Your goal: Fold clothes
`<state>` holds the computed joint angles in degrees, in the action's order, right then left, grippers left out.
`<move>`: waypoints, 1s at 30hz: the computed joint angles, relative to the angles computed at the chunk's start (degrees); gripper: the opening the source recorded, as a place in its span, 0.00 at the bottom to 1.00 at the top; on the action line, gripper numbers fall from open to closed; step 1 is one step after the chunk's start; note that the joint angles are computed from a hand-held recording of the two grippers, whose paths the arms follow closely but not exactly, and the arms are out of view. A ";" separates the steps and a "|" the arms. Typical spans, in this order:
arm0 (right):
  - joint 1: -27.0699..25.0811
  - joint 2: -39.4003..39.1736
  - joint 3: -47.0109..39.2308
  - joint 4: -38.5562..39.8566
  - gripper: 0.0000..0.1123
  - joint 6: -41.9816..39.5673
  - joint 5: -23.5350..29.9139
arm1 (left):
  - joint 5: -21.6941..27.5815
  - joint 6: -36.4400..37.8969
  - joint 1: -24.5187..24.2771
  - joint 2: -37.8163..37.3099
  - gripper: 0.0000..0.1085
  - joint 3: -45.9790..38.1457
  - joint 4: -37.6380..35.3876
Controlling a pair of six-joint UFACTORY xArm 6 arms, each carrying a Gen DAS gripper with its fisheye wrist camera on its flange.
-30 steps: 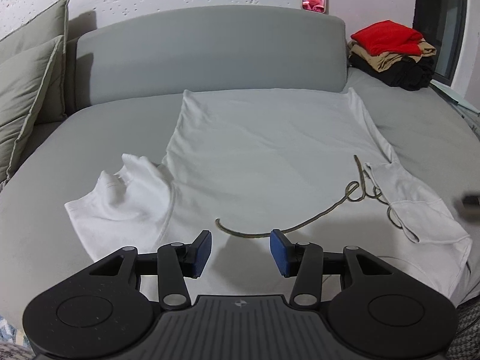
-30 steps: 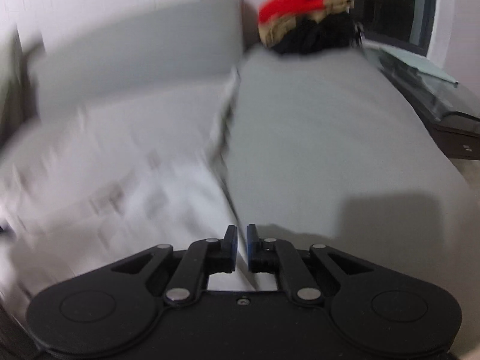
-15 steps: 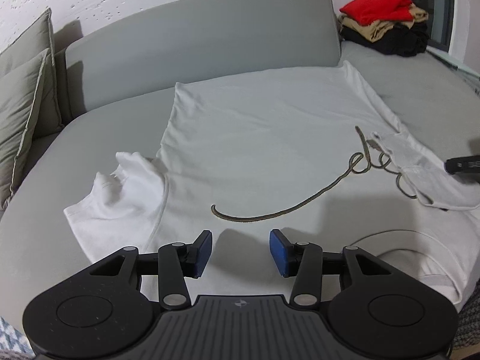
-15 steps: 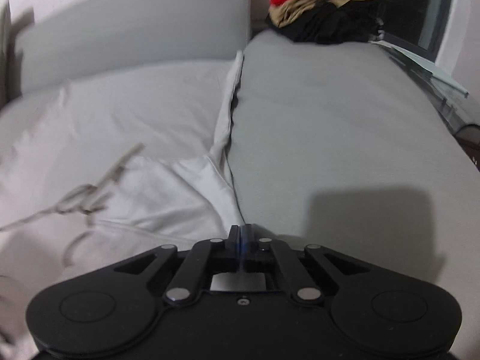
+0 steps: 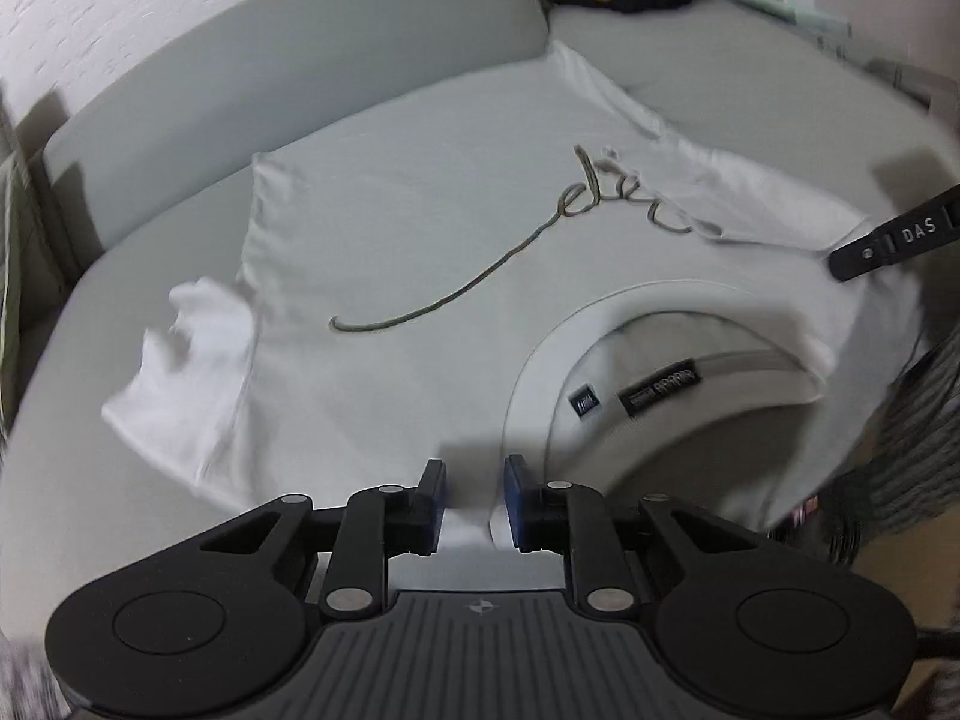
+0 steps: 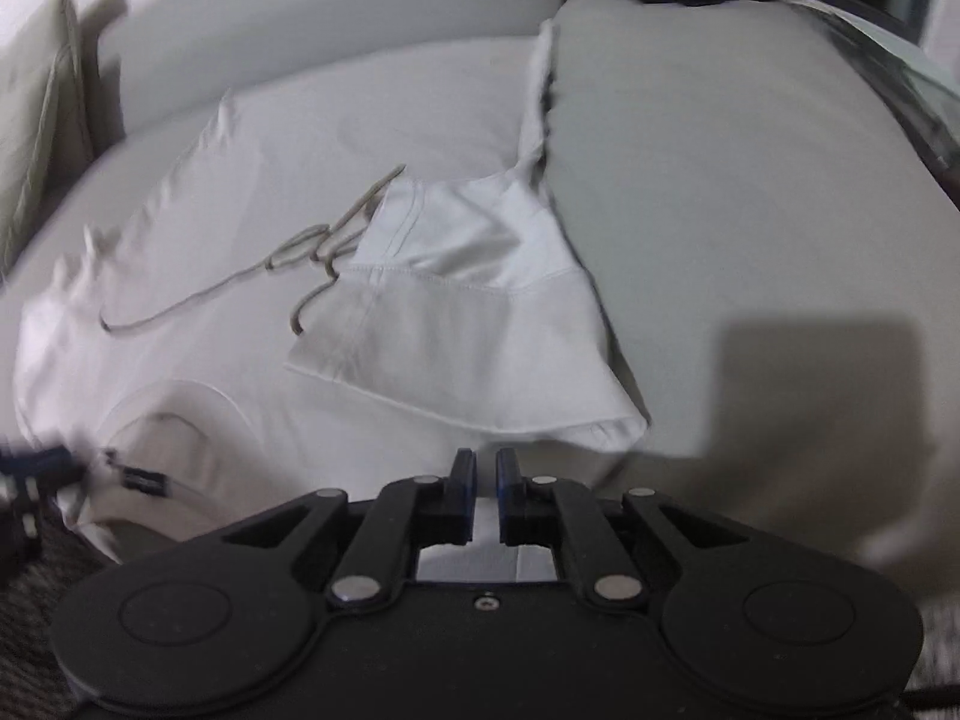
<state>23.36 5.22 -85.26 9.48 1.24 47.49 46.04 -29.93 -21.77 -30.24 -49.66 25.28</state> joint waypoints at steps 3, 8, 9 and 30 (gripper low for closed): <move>1.54 -2.40 4.90 10.15 0.10 -9.60 -11.20 | -5.10 -9.03 2.29 -1.05 0.30 1.81 7.08; 4.66 3.53 -0.69 25.49 0.12 -21.69 -8.23 | 3.19 -7.20 2.93 6.30 0.29 -3.59 6.05; 5.21 4.49 -1.89 23.01 0.12 -20.87 -6.00 | 4.47 -5.48 2.25 5.86 0.29 -3.95 5.65; 1.10 19.82 -20.78 43.13 0.57 -9.26 3.07 | -12.24 -20.74 36.02 5.54 0.39 0.80 -26.14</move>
<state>24.46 25.04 -106.04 52.61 -8.03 50.55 33.79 -50.67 14.25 -24.70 -48.86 -0.87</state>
